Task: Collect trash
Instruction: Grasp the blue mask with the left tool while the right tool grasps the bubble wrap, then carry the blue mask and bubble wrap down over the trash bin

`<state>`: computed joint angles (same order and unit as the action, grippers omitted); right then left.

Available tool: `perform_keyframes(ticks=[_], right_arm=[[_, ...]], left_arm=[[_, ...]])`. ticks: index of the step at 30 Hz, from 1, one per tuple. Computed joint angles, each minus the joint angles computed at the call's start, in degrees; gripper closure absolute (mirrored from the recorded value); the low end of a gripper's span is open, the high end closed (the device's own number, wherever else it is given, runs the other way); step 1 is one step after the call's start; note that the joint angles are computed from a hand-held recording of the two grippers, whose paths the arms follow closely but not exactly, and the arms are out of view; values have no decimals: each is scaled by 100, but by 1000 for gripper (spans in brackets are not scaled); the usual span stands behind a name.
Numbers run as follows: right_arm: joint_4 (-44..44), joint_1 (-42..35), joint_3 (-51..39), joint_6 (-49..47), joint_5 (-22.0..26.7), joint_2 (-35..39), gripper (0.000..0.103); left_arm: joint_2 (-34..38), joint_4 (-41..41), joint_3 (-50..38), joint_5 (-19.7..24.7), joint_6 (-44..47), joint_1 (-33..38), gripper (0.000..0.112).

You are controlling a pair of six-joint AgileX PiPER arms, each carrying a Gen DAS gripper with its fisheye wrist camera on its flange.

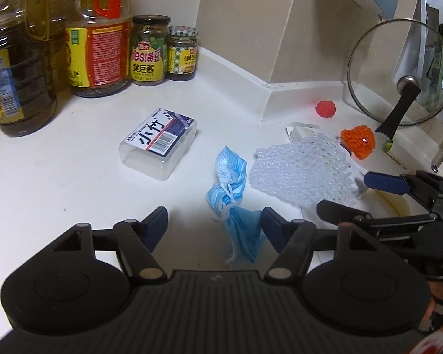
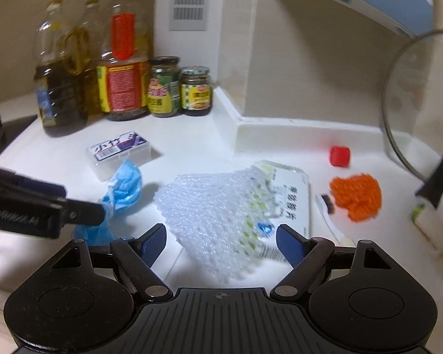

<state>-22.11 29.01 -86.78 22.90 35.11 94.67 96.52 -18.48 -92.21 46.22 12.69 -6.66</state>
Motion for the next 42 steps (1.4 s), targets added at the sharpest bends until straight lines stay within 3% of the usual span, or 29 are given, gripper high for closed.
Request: perform_keyframes(ticks=[3,9,18,21,31,42], right_arm=[[147,-25,-70,-358,-18,113,36],[24,3,-73,-441,-74,185,50],[-489,132,-25,-185,-16,141,85],[-611,170,55,-37,-43,54,88],[-1129,681,405,1025,256,-625,89],[-2299,2340,836,3057,1559,-1437,89]], left_arm=[[150,-29,-187,107,28,9,48],[309,-123,-444,304,140,0,60],[451,-11,-606,491,244,-60,86],[363,-98,-541,479,329,6,94],[-411,-650,74,592,929,405,95],[-1751,-1703,1205,1258,2090,1389,95]])
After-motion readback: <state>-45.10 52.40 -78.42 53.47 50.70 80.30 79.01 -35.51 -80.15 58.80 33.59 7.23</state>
